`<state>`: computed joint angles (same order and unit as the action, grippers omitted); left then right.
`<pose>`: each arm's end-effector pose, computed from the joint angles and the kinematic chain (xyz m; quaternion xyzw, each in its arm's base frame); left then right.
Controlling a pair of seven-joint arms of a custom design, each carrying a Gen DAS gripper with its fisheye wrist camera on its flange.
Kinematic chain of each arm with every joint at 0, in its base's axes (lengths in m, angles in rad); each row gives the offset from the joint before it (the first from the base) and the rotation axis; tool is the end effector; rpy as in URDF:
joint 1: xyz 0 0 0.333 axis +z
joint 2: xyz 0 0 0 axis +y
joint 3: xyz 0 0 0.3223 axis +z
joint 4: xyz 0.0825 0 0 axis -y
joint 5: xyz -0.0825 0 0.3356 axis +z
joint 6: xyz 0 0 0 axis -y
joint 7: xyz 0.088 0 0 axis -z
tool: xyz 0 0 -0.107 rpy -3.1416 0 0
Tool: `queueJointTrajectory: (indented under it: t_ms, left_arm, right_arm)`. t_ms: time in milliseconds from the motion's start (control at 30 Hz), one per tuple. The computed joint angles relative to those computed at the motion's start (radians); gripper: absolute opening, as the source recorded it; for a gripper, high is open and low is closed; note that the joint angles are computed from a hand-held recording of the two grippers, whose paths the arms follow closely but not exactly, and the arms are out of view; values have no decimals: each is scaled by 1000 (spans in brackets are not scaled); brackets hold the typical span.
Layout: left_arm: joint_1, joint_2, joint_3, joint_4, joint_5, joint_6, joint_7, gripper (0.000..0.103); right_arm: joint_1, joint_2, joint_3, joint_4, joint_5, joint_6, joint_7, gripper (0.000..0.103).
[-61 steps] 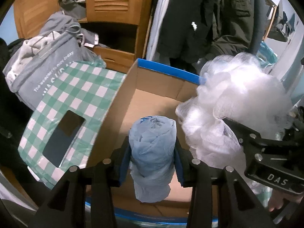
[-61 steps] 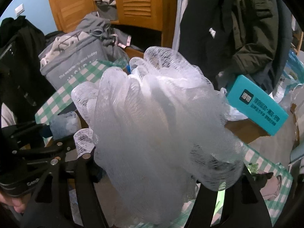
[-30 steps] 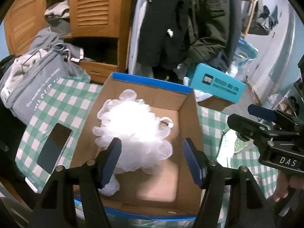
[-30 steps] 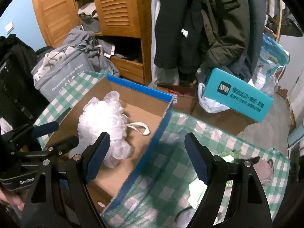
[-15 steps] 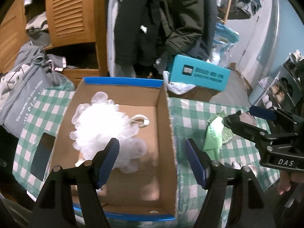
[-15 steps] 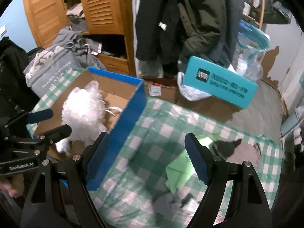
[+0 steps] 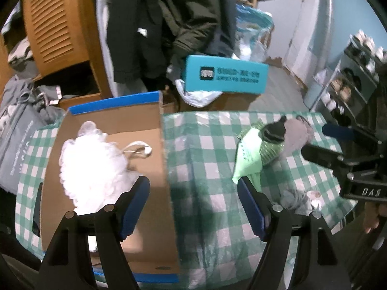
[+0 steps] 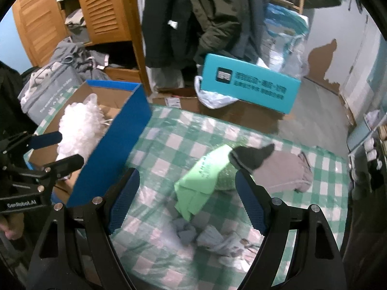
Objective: Organize soft objects
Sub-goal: 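Move both tools back over the table toward the grey socks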
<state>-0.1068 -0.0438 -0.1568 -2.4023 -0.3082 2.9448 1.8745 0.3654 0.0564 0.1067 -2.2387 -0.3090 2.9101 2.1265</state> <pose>0.4819 -0.1102 0.4362 -0.5731 0.7650 -0.2477 0.1583 0.4713 0.2606 0.4510 -0.7341 0.6046 -0.1538 0.2682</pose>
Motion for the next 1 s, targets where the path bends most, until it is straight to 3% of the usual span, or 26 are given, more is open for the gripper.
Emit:
queueJointTrajectory:
  t_ms: [100, 300, 467, 767, 1000]
  left_arm:
    - [-5, 10, -16, -2, 72, 0, -45, 76]
    - [-37, 34, -32, 5, 85, -25, -49, 77]
    - [-56, 74, -31, 18, 270, -24, -185, 77]
    - [-84, 133, -40, 53, 208, -74, -161, 77]
    - [-111, 168, -35, 70, 249, -96, -185, 77]
  right_arm:
    - [-12, -21, -9, -40, -1, 9, 6, 81]
    - [-39, -52, -19, -107, 43, 15, -26, 81]
    - [-52, -62, -25, -156, 85, 29, -56, 81]
    - [-53, -71, -27, -231, 280, 48, -215, 81]
    - [-46, -51, -21, -255, 448, 32, -388, 81]
